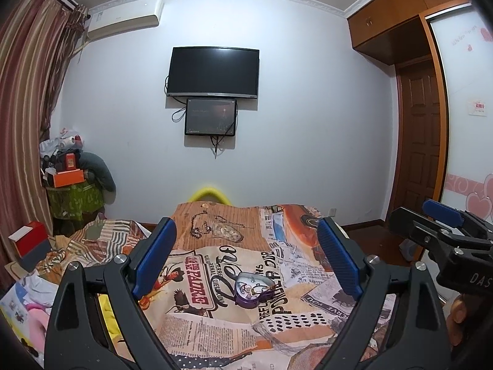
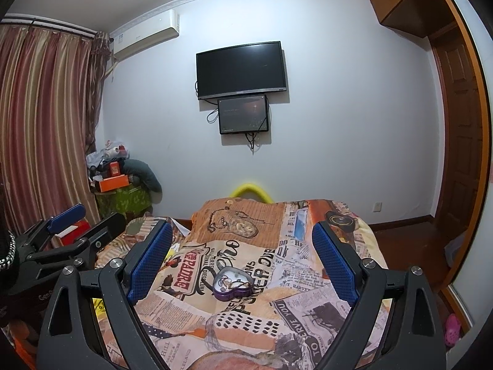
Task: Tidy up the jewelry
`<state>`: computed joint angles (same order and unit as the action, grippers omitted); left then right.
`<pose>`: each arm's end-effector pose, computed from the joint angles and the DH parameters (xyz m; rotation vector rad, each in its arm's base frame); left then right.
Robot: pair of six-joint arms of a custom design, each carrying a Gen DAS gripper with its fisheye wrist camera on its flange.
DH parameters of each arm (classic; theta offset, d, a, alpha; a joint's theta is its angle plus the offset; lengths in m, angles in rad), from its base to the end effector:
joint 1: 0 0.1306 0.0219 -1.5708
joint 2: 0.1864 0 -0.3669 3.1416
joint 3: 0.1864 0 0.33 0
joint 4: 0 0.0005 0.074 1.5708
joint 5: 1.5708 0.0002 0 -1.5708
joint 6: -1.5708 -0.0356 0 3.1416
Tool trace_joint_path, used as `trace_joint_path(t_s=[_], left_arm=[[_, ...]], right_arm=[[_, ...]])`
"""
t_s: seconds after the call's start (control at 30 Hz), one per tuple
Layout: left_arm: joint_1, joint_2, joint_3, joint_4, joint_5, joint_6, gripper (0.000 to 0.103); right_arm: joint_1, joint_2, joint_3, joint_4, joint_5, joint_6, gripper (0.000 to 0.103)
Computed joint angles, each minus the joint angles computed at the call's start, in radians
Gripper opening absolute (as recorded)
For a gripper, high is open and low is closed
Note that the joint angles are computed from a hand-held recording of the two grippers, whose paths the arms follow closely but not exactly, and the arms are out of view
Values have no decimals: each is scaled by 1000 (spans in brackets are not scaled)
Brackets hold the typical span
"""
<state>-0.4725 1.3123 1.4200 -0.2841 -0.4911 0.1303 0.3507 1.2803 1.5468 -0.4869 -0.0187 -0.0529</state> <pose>0.3879 -0.1800 0.5133 -0.0617 1.7251 -0.0157 0.3841 0.1407 0.5583 -0.2806 1.7795 0.3056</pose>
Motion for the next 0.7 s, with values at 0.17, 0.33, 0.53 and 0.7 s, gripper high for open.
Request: trace_joint_path(t_s=[0.17,0.33,0.53,0.7], left_arm=[[5,2,4,-5,7,4,93],[4,3,1,1,9,1,93],[5,2,-1,4,14,5,93],[5,1,-3,6,17,6,93]], right_arm=[[2,2,3,-2,1,-1,90],[2,2,4,-3,2,-1,90],[2,2,5,-4,1,0,90],[2,1,5,-4,2,1,90]])
